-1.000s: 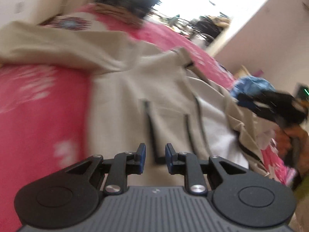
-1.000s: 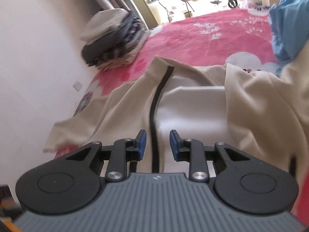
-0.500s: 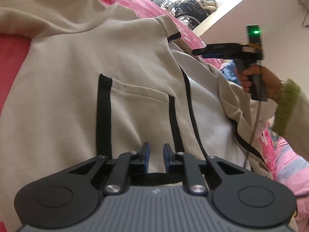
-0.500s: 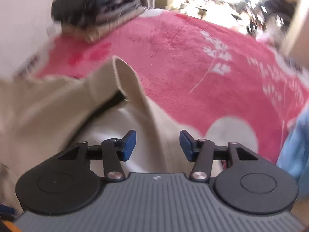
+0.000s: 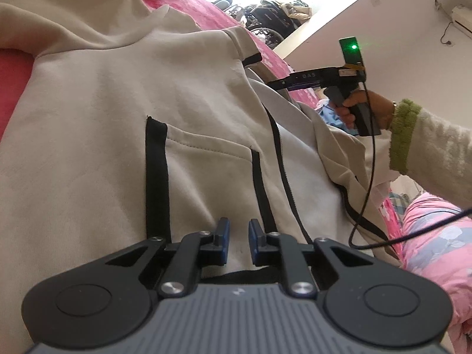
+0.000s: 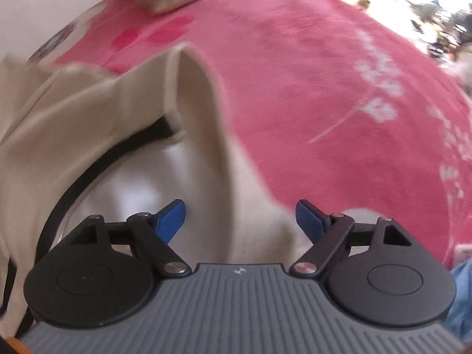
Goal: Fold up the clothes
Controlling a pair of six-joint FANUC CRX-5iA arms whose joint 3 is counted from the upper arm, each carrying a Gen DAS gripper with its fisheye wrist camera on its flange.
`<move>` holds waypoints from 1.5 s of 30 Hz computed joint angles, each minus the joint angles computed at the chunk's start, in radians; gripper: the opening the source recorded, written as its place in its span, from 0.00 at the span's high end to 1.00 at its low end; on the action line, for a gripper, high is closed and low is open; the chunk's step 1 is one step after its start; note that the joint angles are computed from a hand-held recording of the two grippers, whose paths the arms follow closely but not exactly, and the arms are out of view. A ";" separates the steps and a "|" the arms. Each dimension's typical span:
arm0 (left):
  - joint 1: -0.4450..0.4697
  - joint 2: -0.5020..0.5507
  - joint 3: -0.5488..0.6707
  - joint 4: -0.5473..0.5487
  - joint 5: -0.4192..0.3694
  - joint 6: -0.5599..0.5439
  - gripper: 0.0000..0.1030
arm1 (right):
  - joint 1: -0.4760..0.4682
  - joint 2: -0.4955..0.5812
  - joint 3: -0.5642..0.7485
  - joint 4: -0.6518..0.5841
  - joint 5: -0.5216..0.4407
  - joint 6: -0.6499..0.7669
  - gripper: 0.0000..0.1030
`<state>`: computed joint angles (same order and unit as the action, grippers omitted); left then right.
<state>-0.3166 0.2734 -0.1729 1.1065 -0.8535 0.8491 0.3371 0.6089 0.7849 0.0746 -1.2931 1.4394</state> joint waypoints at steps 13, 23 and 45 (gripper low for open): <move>0.000 0.011 0.004 0.019 -0.006 -0.023 0.87 | 0.100 -0.022 -0.112 0.296 0.007 0.047 0.89; -0.007 0.009 0.033 -0.052 0.001 0.006 0.88 | 0.117 -0.024 -0.400 0.694 0.250 -0.157 0.87; -0.036 -0.022 -0.030 0.023 0.083 -0.049 0.87 | 0.047 -0.133 -0.249 -0.036 0.435 -0.643 0.42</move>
<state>-0.3529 0.2517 -0.2028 1.1291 -0.7707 0.8004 0.3842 0.4759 0.5358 0.0387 -0.8578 0.7963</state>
